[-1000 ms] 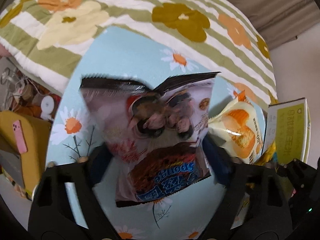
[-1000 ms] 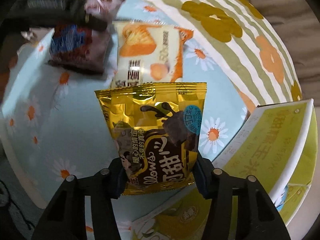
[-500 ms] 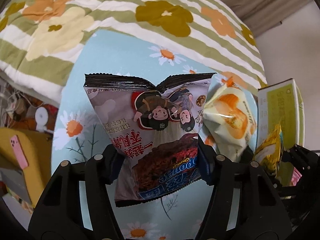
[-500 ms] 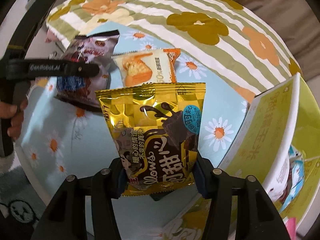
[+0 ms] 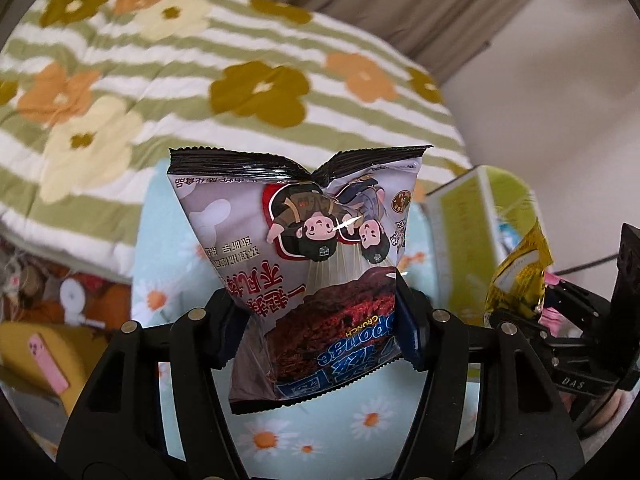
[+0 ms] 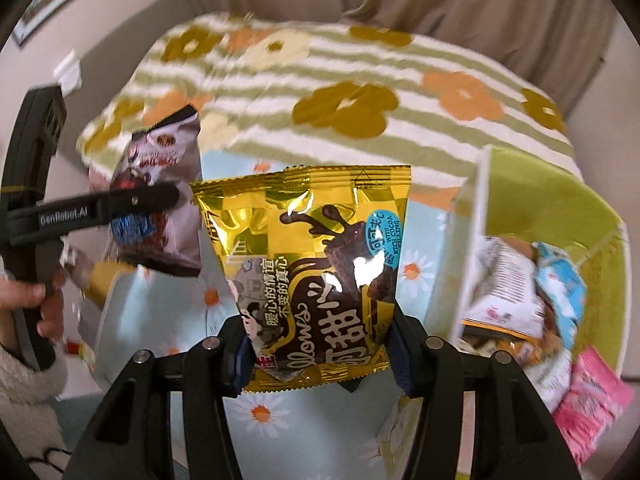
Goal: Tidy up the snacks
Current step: 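Carry cookie bag and chocolate bag into the box and open both tools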
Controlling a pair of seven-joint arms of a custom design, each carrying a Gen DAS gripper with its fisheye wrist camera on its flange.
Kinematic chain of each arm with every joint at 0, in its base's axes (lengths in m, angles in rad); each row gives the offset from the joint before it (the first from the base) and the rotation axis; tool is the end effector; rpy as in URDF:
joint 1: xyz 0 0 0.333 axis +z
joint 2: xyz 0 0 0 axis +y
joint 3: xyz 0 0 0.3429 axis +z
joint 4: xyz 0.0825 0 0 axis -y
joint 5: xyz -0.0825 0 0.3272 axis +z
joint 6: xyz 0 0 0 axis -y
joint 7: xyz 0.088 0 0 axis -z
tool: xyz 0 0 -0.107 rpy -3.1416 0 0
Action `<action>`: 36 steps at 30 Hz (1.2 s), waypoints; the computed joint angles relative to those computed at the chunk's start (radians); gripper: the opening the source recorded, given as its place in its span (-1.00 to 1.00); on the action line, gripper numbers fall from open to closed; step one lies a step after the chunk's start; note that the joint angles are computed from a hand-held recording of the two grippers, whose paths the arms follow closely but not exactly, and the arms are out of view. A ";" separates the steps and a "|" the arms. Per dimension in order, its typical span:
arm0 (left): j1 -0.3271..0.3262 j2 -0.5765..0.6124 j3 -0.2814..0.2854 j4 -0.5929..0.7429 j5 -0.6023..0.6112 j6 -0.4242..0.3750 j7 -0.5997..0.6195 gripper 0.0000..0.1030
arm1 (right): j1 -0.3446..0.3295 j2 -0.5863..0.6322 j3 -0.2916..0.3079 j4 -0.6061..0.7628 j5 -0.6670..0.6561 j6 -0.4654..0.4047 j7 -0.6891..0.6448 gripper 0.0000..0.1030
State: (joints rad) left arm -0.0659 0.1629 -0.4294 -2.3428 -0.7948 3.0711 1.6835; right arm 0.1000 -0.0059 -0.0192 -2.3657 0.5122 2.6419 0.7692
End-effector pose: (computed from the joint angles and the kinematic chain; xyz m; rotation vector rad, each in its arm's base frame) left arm 0.4780 -0.1857 0.3897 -2.3099 1.8965 -0.9443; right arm 0.4810 0.0262 0.4217 -2.3362 1.4424 -0.1723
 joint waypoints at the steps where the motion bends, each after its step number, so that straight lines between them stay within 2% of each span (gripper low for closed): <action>1: 0.000 -0.005 -0.006 0.008 -0.001 0.001 0.008 0.14 | -0.005 -0.026 -0.006 -0.007 0.012 0.001 0.004 -0.02; 6: -0.055 -0.027 0.014 0.064 0.079 -0.002 -0.038 0.14 | -0.026 -0.085 -0.034 -0.010 0.042 0.002 -0.015 -0.02; 7: -0.083 -0.028 0.036 0.079 0.138 -0.009 -0.091 0.14 | -0.033 -0.092 -0.043 -0.006 0.046 -0.002 -0.027 -0.02; 10: -0.118 -0.021 0.045 0.119 0.213 -0.010 -0.170 0.14 | -0.057 -0.099 -0.077 0.022 0.084 -0.028 -0.090 -0.02; 12: -0.184 -0.007 0.097 0.147 0.362 0.004 -0.309 0.14 | -0.077 -0.090 -0.099 0.048 0.119 -0.052 -0.148 -0.02; 14: -0.304 0.021 0.213 0.197 0.575 -0.004 -0.517 0.15 | -0.101 -0.065 -0.114 0.090 0.146 -0.084 -0.198 -0.02; 15: -0.338 0.036 0.243 0.223 0.634 -0.013 -0.582 0.14 | -0.120 -0.047 -0.126 0.120 0.163 -0.114 -0.227 -0.02; 18: -0.440 0.113 0.318 0.349 0.786 -0.054 -0.757 0.15 | -0.170 -0.006 -0.139 0.185 0.196 -0.179 -0.294 -0.02; 20: -0.484 0.176 0.339 0.446 0.852 -0.094 -0.833 0.15 | -0.202 0.024 -0.141 0.224 0.206 -0.193 -0.340 -0.02; 25: -0.531 0.345 0.333 0.705 0.946 -0.227 -0.949 0.15 | -0.286 0.123 -0.142 0.351 0.231 -0.287 -0.407 -0.02; 30: -0.522 0.518 0.268 0.972 1.002 -0.377 -0.956 0.15 | -0.357 0.211 -0.133 0.452 0.232 -0.370 -0.413 -0.02; 32: -0.513 0.593 0.228 1.096 1.011 -0.461 -0.926 0.22 | -0.380 0.238 -0.129 0.485 0.230 -0.400 -0.400 -0.02; 33: -0.510 0.621 0.212 1.145 1.007 -0.500 -0.912 0.39 | -0.389 0.251 -0.127 0.500 0.229 -0.410 -0.392 -0.02; 34: -0.507 0.633 0.202 1.163 1.004 -0.513 -0.905 0.70 | -0.397 0.261 -0.124 0.513 0.227 -0.419 -0.384 -0.02; 36: -0.513 0.643 0.211 1.170 1.012 -0.509 -0.920 0.99 | -0.409 0.276 -0.119 0.531 0.224 -0.430 -0.370 -0.02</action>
